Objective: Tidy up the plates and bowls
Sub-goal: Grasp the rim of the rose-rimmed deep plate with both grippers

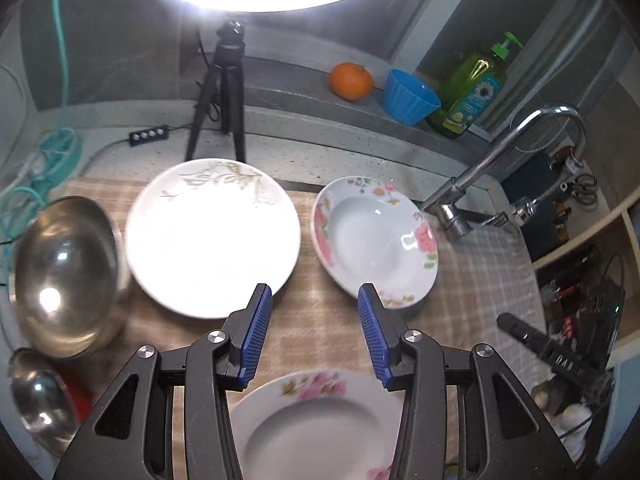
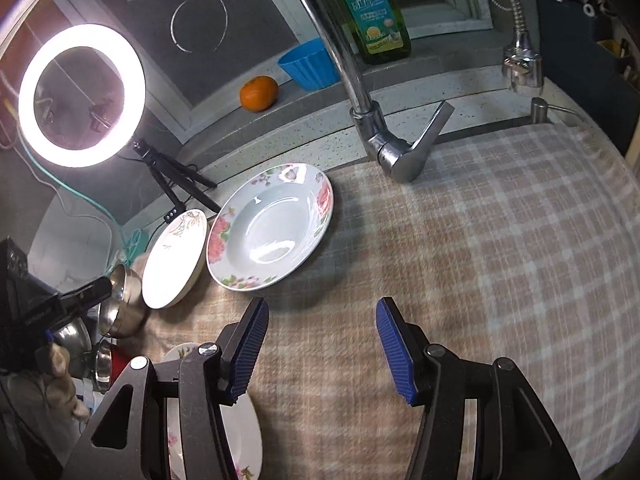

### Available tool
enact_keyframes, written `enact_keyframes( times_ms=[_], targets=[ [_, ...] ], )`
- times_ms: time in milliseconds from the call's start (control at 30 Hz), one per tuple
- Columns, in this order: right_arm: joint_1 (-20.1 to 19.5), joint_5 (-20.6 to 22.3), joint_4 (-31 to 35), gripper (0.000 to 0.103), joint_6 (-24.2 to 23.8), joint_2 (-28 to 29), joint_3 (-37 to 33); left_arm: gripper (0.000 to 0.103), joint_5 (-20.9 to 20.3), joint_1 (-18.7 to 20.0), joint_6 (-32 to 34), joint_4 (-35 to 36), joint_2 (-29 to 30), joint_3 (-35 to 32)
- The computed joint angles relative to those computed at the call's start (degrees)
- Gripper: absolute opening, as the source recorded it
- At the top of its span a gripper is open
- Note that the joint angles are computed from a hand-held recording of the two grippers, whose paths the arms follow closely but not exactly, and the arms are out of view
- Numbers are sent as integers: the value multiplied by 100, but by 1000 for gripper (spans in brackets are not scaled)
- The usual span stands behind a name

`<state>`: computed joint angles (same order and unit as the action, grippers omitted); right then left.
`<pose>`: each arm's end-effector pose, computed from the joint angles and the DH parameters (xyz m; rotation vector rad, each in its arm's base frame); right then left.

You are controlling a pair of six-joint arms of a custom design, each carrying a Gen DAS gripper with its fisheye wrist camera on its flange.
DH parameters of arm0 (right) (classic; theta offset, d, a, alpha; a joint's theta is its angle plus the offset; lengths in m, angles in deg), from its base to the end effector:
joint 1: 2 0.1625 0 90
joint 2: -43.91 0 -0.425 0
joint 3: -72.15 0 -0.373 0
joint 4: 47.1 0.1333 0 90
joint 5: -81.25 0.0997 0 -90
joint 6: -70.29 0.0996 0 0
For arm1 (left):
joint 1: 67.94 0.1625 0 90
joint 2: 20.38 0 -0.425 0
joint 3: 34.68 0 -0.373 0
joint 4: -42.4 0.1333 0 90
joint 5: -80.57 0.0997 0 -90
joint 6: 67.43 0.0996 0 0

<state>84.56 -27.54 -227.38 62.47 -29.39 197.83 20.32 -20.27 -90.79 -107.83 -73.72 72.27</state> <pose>0.0719 -0.4916 0.2610 -0.0488 -2.6333 0.8558 -0.2582 -0.5548 0.1288 0.4069 2.6888 -0.5238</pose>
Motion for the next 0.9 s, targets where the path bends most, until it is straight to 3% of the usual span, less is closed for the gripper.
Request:
enact_keyframes(
  times_ms=[233,633,733,900],
  targets=[
    [-275,323,367,31,-273,312,-539,41,92,152,341,277,837,-902],
    [-576,603,732,22,-241,908,-1152,41,312,471,520,1034,1774,-2214],
    [-618,645,702,19,-92,980,-1171,33,127,570,523,1196,1855,-2399],
    [-605,710,550,19,15,1051,-1236,28,-103,675,614,1414,1988,-2675]
  ],
)
